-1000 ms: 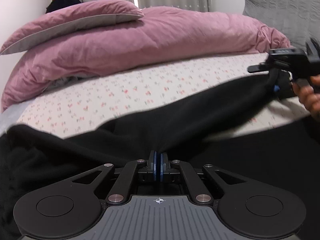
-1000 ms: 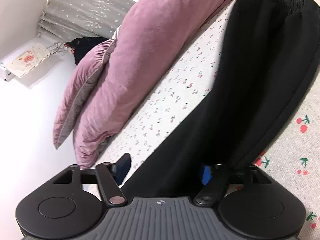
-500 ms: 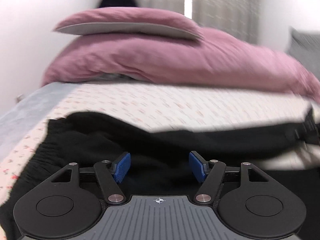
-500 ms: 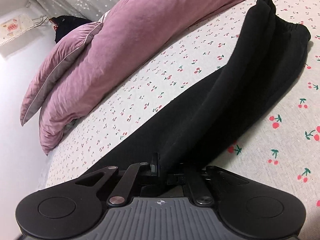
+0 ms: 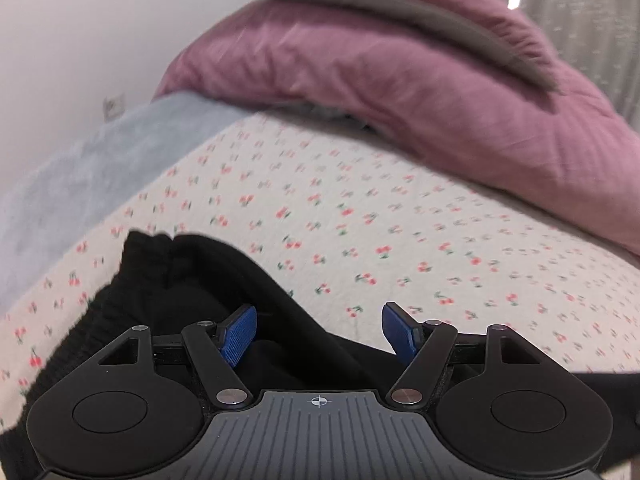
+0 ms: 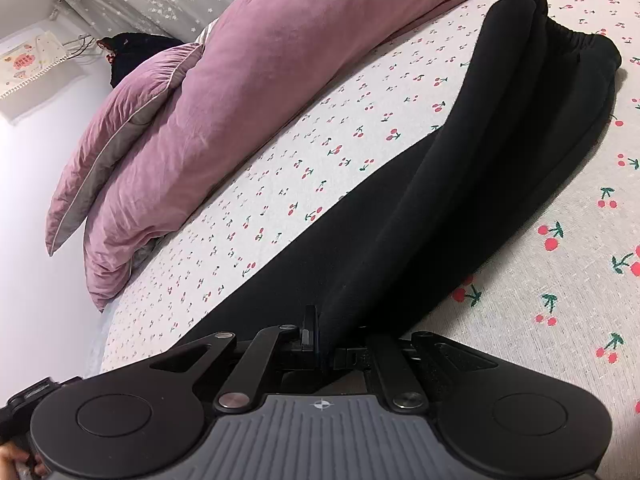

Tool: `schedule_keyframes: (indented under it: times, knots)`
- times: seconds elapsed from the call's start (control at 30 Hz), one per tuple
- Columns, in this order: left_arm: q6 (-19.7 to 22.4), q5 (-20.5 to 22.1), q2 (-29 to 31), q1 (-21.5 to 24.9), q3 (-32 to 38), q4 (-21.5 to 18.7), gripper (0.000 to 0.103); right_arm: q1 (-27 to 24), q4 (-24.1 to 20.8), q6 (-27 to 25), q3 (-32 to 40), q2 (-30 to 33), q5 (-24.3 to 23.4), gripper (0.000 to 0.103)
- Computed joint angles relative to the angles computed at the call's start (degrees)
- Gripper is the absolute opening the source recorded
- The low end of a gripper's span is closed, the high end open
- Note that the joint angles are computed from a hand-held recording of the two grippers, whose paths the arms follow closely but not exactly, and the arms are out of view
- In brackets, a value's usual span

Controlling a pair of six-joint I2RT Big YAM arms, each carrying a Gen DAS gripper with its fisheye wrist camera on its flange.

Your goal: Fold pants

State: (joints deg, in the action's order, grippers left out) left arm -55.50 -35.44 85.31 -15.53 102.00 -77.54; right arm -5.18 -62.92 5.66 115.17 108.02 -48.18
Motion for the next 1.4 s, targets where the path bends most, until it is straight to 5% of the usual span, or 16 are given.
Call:
schedule_keyframes:
  times: [0.13,0.2,0.23,0.27,0.57,0.83,1.17,1.4]
  knots:
    - [-6.0,-1.0,3.9,1.2,3.0,-6.2,0.065,0.2,0.2,0.4,0.0,0.0,0.0,0.005]
    - [-7.8,-2.9,5.3,1.5,3.9,-8.5,0.047,0.2,0.5,0.6,-0.2,-0.1,0.0,0.005]
    - [-8.7,-3.4,5.7,1.6,4.1,-9.4,0.018,0.2,0.6,0.6,-0.4,-0.1,0.0,0.005]
    - [-9.5,-3.2,5.7,1.8,3.9,-9.5,0.005,0.2,0.7,0.6,-0.5,-0.2,0.0,0.005]
    - [-12.5,-3.7,-5.5,-0.7,-6.7,0.1,0.004,0.1,4.7,-0.6,-2.8,-4.5,1.8,0.005]
    - [-13.5,-6.4,-21.3,-8.9,-21.5,13.3,0.004,-4.1,2.6,-3.2,-5.1,-12.0,-2.5,0.005]
    - [-27.0,-12.8,-31.3,-23.2,-32.0,10.2,0.004,-7.9,-4.8,-15.2,-12.5,-20.7,-2.0,0.005]
    - [-33.6,-8.8,-35.1,-26.4,-38.7,8.2,0.006,-8.4,-11.9,-23.7,-15.9,-21.9,2.7,0.005]
